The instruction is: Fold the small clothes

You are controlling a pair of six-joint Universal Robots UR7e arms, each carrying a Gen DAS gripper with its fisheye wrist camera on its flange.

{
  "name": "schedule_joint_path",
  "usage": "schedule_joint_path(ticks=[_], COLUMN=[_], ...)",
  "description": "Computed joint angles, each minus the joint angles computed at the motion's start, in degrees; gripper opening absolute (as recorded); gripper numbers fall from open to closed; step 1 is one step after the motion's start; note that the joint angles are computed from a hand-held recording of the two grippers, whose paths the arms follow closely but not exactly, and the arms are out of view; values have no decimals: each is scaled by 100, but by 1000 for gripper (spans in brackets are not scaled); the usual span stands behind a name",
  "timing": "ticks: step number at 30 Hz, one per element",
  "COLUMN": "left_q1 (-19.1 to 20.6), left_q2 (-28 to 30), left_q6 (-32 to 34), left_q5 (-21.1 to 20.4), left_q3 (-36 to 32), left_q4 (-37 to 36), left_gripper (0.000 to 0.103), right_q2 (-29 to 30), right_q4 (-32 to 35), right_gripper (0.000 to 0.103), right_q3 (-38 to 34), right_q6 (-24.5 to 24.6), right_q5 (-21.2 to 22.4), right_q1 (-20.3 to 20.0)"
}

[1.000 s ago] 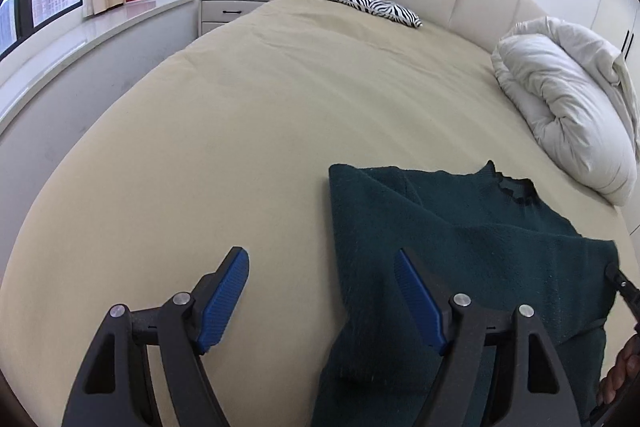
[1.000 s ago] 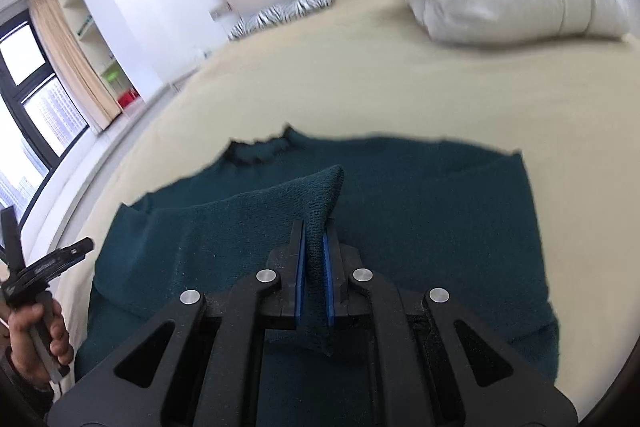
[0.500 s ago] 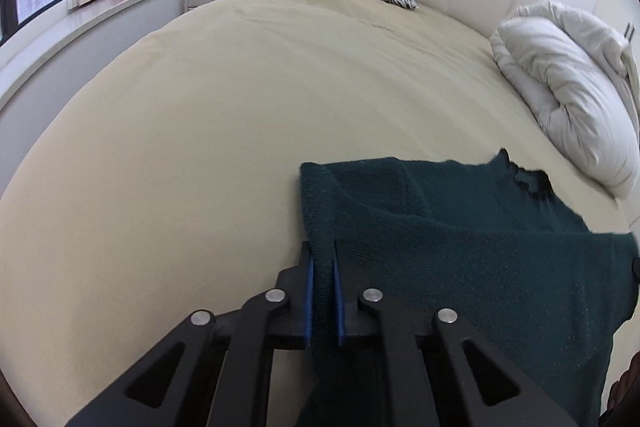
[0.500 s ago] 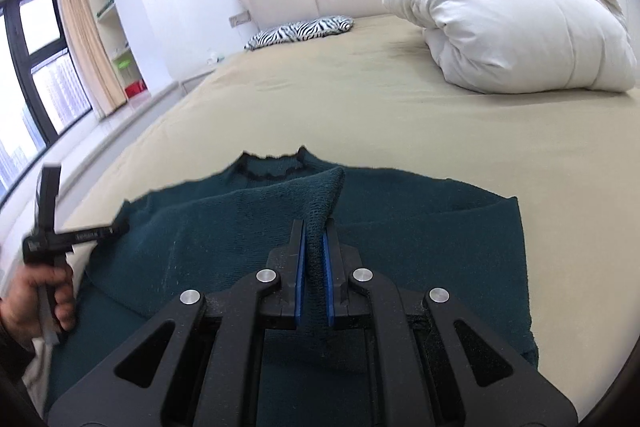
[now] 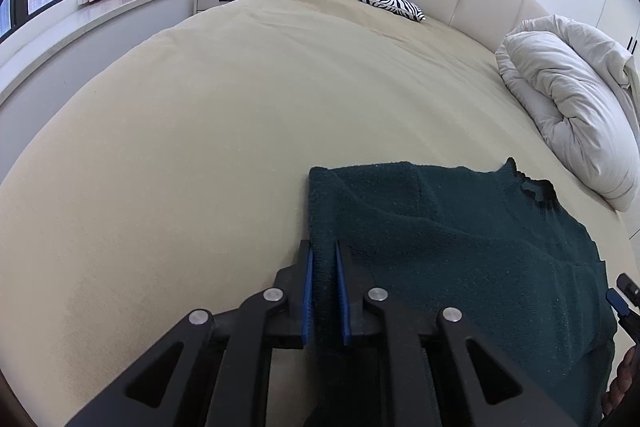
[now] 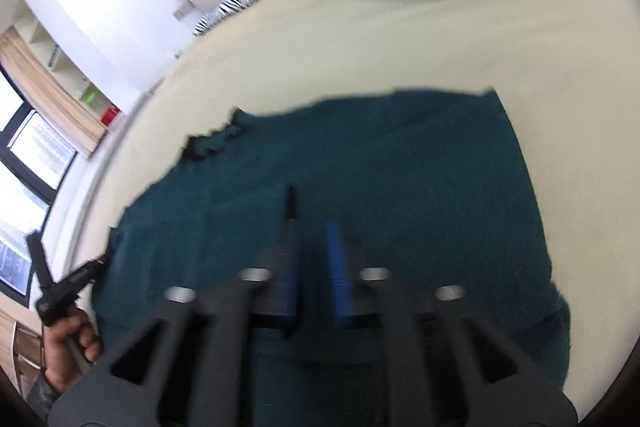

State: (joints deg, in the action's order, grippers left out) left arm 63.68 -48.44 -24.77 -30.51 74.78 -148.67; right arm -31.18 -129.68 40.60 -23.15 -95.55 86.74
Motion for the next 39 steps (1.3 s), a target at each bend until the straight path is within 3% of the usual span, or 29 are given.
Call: schedule_joint_path(ticks=[1,3,5,7,8,10,14,17,20,22,24,27,29,30,31,34,36,39], left_q1=[8,9,9,-4,-5,-8,-6,-6,2,-3,-16,-125,-247,-294,-358,-416,-391,-372], left_q2=[-21,-24,-29,-14,-19,-10,8,29,51,47,-13,-305,-490,-541,-596,-580,-500,-488], left_q6=[17,30,68,81,102,130,195,209,200,123,73,-183,-226,-215,-221,-536,-723,-626], left_q5=[-27,-19,26,71,79,76,90,98,100,89,2,-92,-78,-74,-62,26,132,163], left_q3=[29,53,63,61,77,89,111,118,99,61,81,455,767,858,951,899,799,887], left_q4=[-38,-67,-46,-36,-63,-139,-276,-321,-302,-178,-166,-437,-736,-786,-694,275,775,562], left_gripper=[14,14,14,14,14,14,14,14,14,14,14,25,43,47,53,54,53,37], right_q2=[-18,73,326,473,508,452,158,-102,98,136,166,102,-28,-108,-274,-481,-407,-396], right_q4=[-67,224,703,843,704,481,-297,-588,-28,27,97,334,528,470,179,36,27,-327], right_gripper=[66,65,60,29,26,6,5,5,5,5,6,11,26,43,52,52,50,33], right_q3=[23,-202,-567,-640,-633,-479,91,463,114,35,-35,-59,-1,109,431,826,834,1044], right_q6=[67,17,-304,-670,-782,-818,-942,-654,-295,-243,-327,-302,-78,-21,-37,-343,-561,-766], right_q5=[95,167,-192,-715,-815,-792,-648,-420,-543,-321,-463,-526,-363,-270,-148,-75,-425,-817], right_q1=[0,23,113,209,231,257,309,214,49,-29,41,72,44,33,23,60,137,181])
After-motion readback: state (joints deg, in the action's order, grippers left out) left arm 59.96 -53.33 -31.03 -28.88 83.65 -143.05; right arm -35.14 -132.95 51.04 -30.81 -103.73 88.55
